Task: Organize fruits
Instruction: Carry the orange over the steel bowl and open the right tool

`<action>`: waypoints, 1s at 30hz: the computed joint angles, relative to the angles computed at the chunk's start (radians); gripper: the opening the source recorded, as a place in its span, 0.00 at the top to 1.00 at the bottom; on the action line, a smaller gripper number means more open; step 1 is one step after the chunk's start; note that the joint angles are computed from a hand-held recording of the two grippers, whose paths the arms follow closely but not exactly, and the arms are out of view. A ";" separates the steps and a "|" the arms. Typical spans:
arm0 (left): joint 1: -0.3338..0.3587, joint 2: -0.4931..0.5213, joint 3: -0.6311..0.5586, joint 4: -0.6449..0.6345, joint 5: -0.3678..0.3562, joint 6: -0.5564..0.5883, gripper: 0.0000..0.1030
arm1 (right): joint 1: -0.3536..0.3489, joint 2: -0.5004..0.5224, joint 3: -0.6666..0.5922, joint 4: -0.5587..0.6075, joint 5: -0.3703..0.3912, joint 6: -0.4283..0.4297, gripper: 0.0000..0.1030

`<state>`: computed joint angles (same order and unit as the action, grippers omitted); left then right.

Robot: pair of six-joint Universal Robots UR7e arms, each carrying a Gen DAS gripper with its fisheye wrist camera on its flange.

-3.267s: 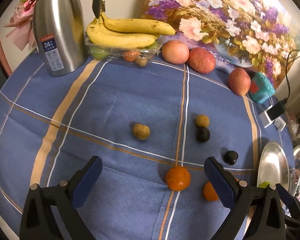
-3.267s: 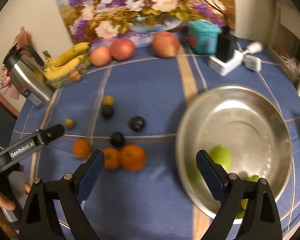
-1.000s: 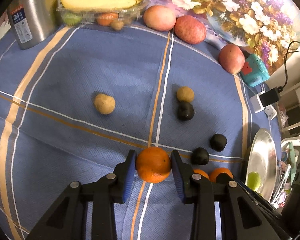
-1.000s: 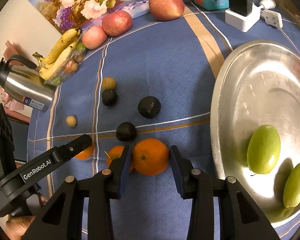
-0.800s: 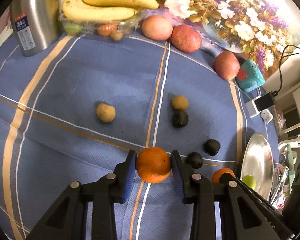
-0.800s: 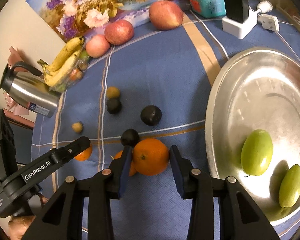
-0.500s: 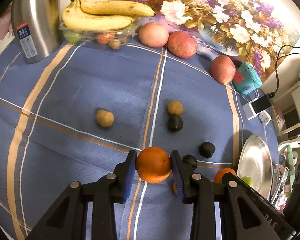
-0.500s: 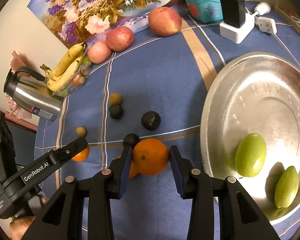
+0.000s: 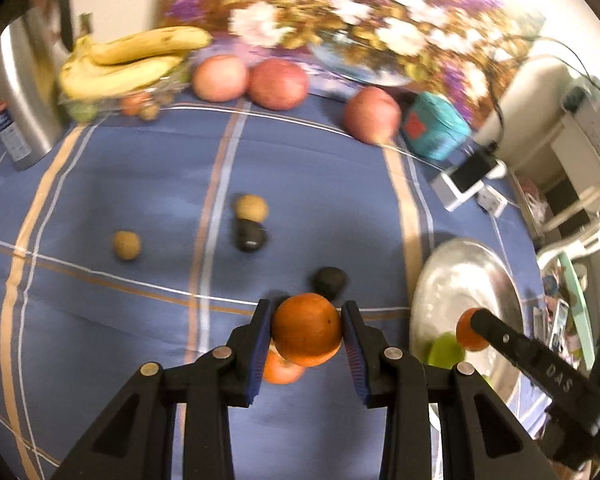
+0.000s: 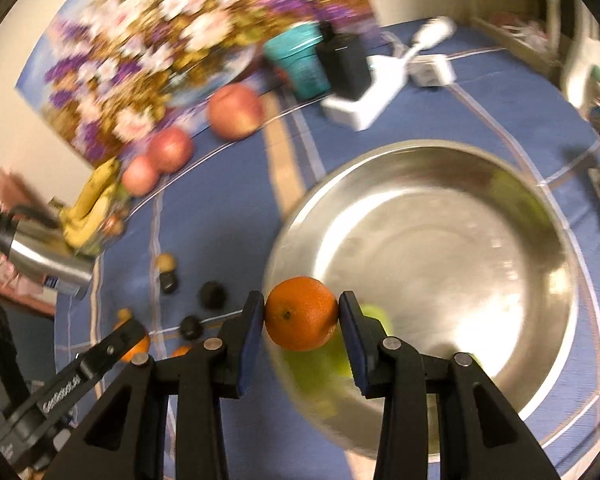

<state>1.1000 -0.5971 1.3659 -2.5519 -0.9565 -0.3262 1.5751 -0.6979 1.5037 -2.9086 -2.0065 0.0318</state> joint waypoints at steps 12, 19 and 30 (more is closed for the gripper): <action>-0.042 0.115 -0.114 0.074 -0.042 0.081 0.64 | -0.043 -0.050 0.012 -0.003 -0.074 0.041 0.61; -0.055 0.199 -0.220 0.112 -0.046 0.133 0.64 | -0.052 -0.040 -0.016 0.027 -0.087 0.045 0.61; -0.060 0.273 -0.310 0.150 -0.031 0.171 0.64 | -0.057 -0.021 -0.053 0.075 -0.115 0.042 0.61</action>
<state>1.0396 -0.3244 1.0558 -2.4015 -0.9879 -0.1555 1.5183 -0.7191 1.4504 -2.8335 -2.1220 0.0738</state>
